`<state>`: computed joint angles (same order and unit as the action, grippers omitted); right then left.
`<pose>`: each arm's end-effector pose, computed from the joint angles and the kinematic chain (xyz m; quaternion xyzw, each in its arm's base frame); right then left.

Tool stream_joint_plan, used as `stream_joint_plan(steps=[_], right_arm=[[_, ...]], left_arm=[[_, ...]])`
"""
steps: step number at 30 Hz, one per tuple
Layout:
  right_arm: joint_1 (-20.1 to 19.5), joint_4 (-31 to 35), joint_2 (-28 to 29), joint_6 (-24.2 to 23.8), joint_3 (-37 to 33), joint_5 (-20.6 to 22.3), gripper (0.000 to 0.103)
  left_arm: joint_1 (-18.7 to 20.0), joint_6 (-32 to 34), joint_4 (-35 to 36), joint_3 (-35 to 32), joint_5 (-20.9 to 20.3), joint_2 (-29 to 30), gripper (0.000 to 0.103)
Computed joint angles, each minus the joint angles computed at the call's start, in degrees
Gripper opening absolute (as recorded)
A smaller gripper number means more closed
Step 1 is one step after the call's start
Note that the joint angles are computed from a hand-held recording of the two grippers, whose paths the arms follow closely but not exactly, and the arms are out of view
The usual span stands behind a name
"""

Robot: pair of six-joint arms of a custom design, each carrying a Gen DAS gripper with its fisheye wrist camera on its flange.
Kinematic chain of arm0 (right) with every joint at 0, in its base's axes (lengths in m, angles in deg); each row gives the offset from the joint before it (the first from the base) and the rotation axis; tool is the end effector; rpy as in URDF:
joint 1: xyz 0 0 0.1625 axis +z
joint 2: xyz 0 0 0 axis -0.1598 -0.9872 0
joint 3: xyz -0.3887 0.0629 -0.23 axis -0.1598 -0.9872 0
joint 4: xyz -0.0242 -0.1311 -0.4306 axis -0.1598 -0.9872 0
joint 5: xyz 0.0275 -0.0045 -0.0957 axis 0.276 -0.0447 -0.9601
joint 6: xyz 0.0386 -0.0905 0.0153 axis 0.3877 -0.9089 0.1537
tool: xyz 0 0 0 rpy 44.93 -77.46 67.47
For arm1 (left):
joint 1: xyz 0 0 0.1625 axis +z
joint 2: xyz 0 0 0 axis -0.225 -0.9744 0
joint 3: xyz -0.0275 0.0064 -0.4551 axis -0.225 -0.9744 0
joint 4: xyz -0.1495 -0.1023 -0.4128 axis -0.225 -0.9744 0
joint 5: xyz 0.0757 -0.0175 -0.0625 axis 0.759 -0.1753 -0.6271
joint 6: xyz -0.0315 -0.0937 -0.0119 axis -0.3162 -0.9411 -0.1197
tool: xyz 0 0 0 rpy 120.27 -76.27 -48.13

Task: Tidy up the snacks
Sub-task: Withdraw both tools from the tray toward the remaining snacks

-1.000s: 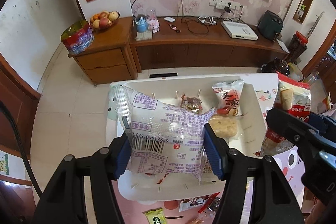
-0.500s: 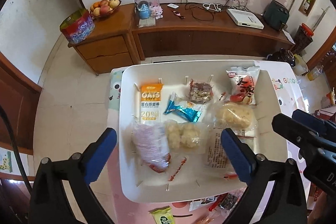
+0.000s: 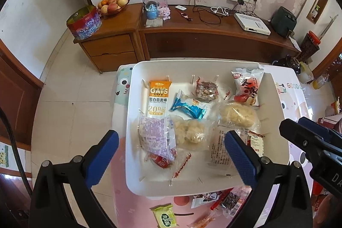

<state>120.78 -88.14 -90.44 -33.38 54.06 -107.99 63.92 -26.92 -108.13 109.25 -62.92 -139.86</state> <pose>0.2720 -0.5365 0.1853 -0.1648 -0.8772 0.3261 0.3115 -0.2823 -0.6516 0.1510 0.3268 0.8932 -0.0832 0.2975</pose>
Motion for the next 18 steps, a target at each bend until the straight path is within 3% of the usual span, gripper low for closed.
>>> stream_joint_plan(steps=[18], right_arm=[[5.23,-0.92,-1.02,1.19,3.42,-2.19,0.059]], left_arm=[[-2.17,-2.76,-0.50,7.64,-0.44,-7.74,0.099]])
